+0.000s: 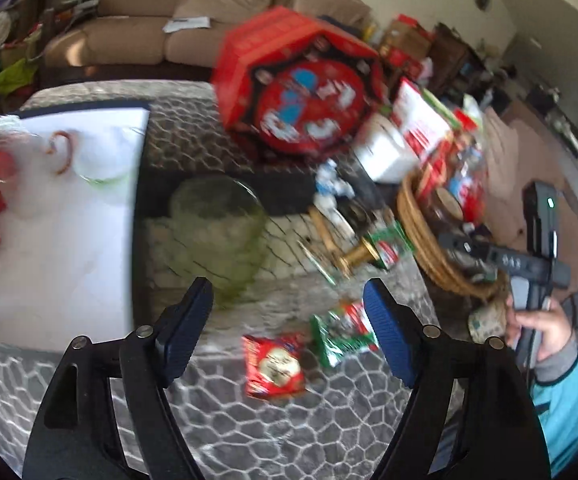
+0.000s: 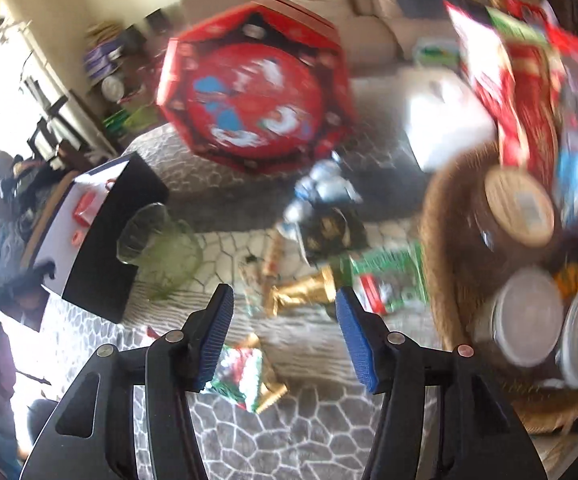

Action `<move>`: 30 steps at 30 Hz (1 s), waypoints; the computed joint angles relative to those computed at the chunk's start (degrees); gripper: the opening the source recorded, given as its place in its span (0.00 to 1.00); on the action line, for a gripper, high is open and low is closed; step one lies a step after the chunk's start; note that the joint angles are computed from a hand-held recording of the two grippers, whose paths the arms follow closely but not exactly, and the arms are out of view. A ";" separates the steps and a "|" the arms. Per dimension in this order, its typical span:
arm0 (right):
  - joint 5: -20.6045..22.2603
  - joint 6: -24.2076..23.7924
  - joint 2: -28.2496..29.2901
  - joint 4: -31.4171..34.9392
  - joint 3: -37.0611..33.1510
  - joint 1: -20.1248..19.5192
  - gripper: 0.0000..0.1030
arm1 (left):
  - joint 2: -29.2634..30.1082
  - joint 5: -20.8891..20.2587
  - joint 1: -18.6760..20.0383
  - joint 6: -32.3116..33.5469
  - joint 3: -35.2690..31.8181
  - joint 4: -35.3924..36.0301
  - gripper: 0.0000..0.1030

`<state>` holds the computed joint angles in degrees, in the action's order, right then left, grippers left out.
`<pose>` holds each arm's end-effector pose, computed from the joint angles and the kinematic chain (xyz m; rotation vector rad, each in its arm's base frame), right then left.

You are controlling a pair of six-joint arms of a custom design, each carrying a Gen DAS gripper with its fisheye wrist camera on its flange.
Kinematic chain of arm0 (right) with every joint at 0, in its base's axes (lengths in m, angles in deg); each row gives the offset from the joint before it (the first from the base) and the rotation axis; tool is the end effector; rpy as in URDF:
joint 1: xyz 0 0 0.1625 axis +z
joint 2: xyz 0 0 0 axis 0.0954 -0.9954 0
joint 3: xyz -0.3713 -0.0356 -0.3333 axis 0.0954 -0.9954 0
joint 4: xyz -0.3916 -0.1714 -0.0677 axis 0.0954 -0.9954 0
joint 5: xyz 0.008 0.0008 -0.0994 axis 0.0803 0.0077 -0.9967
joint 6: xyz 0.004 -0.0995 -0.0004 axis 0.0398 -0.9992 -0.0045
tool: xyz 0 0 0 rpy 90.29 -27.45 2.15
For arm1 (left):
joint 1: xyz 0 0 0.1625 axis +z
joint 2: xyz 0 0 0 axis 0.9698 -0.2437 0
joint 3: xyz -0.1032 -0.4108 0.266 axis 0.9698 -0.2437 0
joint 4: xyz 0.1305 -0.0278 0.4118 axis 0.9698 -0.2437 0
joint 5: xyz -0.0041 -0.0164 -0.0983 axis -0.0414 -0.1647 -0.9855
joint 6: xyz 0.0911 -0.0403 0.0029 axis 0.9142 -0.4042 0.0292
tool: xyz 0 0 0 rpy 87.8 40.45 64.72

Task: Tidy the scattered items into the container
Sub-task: 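Move both tools back from the white box to the table, then grasp the small gold snack packet with the right tool while the left tool approaches the gold tube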

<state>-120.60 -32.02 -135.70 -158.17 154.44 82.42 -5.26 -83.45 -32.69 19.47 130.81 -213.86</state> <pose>0.0704 -0.4646 0.4745 -0.0940 -2.4506 0.9424 -0.5071 -0.6980 0.1501 0.8643 2.8043 -0.3872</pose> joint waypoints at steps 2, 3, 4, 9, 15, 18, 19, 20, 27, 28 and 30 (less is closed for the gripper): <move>0.94 0.01 -0.86 -1.18 1.52 -1.47 0.55 | 0.58 0.49 -0.79 -0.27 1.71 0.46 0.73; 1.28 -0.10 -1.10 -1.78 2.20 -2.11 0.55 | 1.00 0.89 -1.09 -0.25 2.29 0.48 0.73; 1.79 -0.27 -1.19 -2.35 2.90 -2.79 0.55 | 1.31 1.25 -1.33 0.01 2.99 0.13 0.73; 6.84 -0.33 -0.98 -2.28 5.89 -5.48 0.61 | 2.08 5.83 -1.97 -0.57 5.76 -0.90 0.73; 7.10 -2.99 1.83 -3.51 8.28 -6.84 0.62 | 1.70 8.09 -1.66 -1.43 9.00 -2.56 0.73; 6.66 -4.92 3.68 -3.55 8.08 -6.25 0.62 | 1.51 6.85 -1.24 -2.11 9.64 -3.24 0.73; 6.37 -5.51 4.50 -3.72 7.82 -5.98 0.62 | 1.48 6.46 -1.12 -2.30 9.66 -3.23 0.74; 5.83 -6.17 5.46 -4.24 7.58 -5.74 0.62 | 1.48 6.09 -1.02 -2.38 9.63 -3.21 0.74; 4.37 -11.35 7.41 -11.46 8.67 -3.79 0.08 | 1.66 5.33 -0.91 -2.30 8.98 -1.75 0.74; 5.77 -11.28 6.68 -12.04 8.90 -3.92 0.08 | 1.70 4.88 -0.81 -2.57 8.83 -1.60 0.74; 8.39 -10.10 5.09 -12.87 9.14 -4.52 0.08 | 1.92 3.72 -0.66 -3.06 8.33 -1.16 0.75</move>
